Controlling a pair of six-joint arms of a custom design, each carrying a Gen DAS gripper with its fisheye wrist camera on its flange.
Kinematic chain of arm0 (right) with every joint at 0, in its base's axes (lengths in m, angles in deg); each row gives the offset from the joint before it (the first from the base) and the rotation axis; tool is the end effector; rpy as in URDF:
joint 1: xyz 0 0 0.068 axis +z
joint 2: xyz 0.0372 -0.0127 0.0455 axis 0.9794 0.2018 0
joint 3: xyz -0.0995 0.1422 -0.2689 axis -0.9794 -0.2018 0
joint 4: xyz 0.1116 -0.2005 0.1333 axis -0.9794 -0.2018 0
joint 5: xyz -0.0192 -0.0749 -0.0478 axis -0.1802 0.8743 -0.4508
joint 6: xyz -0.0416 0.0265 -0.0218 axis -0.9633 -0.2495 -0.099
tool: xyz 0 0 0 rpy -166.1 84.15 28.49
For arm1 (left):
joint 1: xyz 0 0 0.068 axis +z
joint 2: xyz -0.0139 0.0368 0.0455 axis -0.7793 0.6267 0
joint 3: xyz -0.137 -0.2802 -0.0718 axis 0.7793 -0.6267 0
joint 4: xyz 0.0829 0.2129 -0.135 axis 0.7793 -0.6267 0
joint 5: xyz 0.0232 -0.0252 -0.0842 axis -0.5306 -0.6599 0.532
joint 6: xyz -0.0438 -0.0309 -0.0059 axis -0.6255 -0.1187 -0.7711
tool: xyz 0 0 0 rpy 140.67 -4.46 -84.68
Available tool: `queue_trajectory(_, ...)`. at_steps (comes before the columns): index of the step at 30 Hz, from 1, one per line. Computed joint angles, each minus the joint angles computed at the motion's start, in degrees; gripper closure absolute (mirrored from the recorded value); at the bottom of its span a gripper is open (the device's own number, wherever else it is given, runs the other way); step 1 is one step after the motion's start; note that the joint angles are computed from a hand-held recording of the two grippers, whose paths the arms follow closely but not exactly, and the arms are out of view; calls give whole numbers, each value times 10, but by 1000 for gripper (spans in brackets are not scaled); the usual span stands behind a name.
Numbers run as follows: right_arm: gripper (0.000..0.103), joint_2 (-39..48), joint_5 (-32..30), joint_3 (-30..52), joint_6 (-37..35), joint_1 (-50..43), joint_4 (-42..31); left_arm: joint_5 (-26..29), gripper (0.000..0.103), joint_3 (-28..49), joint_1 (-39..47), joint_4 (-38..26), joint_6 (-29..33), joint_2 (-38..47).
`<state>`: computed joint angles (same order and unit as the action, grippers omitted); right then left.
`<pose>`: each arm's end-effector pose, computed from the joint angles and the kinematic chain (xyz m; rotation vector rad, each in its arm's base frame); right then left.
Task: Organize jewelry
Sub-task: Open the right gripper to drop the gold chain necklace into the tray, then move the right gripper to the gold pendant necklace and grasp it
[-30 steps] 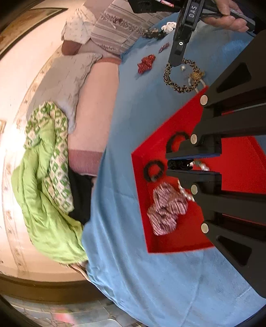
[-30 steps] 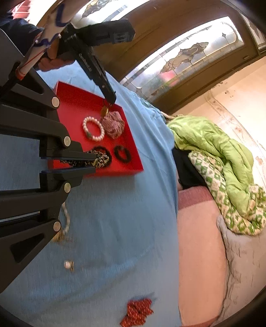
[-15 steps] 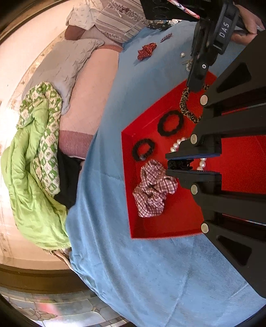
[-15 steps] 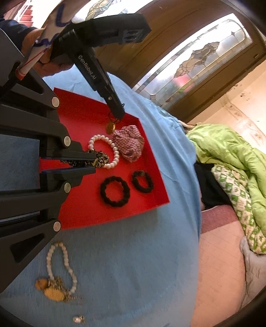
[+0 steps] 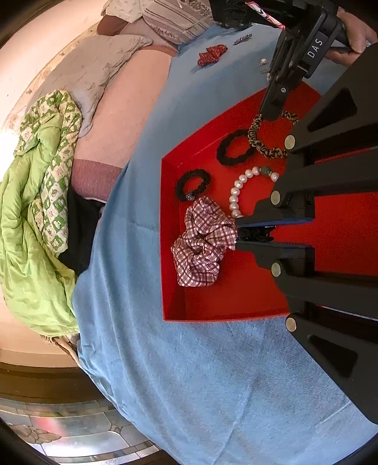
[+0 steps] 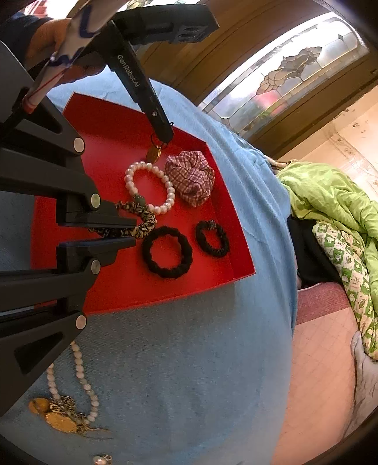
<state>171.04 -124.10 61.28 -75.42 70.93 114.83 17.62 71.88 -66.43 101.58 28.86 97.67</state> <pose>0.2412 -0.0081 0.0670 -0.3814 2.3606 0.7367 0.1963 -0.0490 0.1291 -0.1717 2.3721 -0.1607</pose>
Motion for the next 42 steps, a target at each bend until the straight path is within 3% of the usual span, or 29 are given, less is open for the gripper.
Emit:
queue_trajectory(12, 93, 2, 17, 12, -6, 5, -19, -6, 95, 12, 13, -5, -7, 34)
queue_trajectory(15, 83, -4, 12, 10, -9, 2, -24, -11, 94, 10, 11, -6, -9, 27)
queue_trajectory(17, 76, -11, 12, 5, -11, 1, -20, -15, 90, 9, 11, -7, -10, 23)
queue_trajectory(20, 75, -23, 11, -1, -17, 0, -23, -27, 76, 5, 3, -7, -17, 13)
queue_trajectory(24, 75, -46, -3, -6, -31, -14, -40, -40, 76, 4, -14, -7, -26, -9)
queue_trajectory(30, 75, -110, -58, 7, -79, -86, -140, -71, 76, 19, -84, -1, -43, -23)
queue_trajectory(33, 75, -129, -88, 42, -126, -149, -240, -95, 76, 35, -138, 1, -42, -6)
queue_trajectory(37, 75, -108, -83, 104, -174, -219, -344, -115, 76, 58, -201, 0, -39, 26)
queue_trajectory(42, 75, -44, -25, 171, -214, -276, -425, -123, 76, 78, -241, -5, -41, 41)
